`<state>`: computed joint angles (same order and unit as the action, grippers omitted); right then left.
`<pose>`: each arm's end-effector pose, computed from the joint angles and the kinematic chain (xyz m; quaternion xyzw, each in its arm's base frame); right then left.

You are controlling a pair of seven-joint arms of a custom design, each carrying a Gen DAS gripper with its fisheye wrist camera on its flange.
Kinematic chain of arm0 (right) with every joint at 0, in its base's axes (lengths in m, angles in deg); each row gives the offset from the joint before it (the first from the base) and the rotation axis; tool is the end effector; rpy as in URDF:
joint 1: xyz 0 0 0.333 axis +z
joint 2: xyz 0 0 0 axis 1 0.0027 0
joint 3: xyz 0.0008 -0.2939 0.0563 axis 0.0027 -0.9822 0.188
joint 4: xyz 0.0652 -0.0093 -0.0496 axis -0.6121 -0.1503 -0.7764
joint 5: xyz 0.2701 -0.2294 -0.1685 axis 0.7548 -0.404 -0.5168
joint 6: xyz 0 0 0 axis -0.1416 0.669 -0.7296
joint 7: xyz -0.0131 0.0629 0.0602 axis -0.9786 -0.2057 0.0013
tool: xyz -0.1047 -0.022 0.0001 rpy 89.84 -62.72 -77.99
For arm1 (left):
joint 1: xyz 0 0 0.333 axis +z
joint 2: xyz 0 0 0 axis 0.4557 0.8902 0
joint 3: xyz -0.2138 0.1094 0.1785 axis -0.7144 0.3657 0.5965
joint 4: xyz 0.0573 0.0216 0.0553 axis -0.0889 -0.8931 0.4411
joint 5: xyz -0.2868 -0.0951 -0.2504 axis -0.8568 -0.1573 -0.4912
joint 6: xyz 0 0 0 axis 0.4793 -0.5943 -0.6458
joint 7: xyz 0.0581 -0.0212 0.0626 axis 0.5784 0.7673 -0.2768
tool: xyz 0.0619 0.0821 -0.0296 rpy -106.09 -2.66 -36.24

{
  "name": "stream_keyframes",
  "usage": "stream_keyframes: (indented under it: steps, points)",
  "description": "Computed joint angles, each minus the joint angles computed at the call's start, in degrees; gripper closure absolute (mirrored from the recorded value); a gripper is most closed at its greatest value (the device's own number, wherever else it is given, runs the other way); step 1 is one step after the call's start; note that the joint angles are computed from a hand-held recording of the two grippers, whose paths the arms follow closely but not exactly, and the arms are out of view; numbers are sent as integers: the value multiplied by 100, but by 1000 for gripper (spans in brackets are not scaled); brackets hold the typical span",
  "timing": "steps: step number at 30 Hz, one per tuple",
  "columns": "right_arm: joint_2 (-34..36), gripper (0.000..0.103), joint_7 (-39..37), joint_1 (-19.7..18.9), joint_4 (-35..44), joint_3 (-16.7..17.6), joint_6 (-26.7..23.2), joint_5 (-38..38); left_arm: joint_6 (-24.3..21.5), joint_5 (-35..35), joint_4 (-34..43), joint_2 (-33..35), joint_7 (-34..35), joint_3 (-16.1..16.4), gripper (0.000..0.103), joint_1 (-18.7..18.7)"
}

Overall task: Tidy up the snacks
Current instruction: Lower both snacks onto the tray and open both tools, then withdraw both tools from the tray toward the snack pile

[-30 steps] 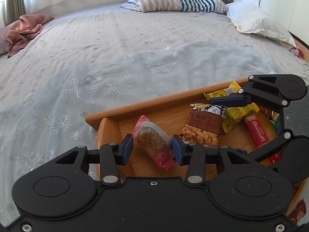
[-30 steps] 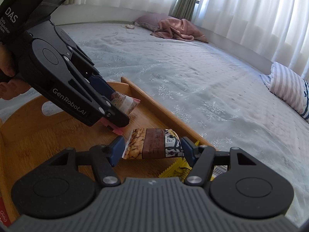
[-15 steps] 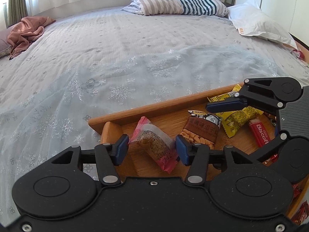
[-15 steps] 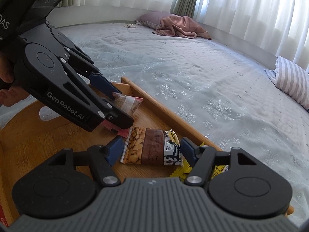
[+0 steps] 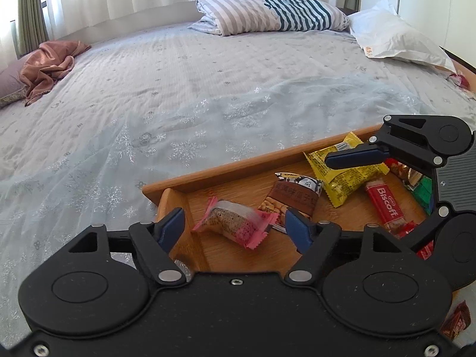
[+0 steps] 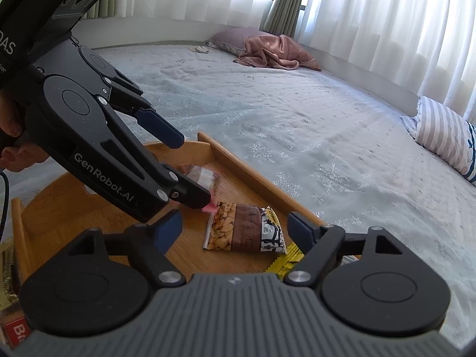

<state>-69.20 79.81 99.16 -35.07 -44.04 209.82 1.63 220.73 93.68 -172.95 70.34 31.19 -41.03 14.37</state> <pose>0.6221 0.1485 0.4723 -0.8418 0.2866 -0.2471 0.3849 0.6416 -0.2409 0.4928 -0.5453 0.7451 -0.2984 0.2419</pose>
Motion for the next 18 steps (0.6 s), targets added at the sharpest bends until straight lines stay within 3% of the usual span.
stream_keyframes:
  steps: [6, 18]
  points:
    - [-430, 14, -256, 64, -447, -65, 50, 342, -49, 477, -375, -391, -559, 115, 25, -174]
    - [-1456, 11, -478, 525, -1474, -532, 405, 1149, 84, 1057, -1618, -1573, -1306, -210, 15, -37]
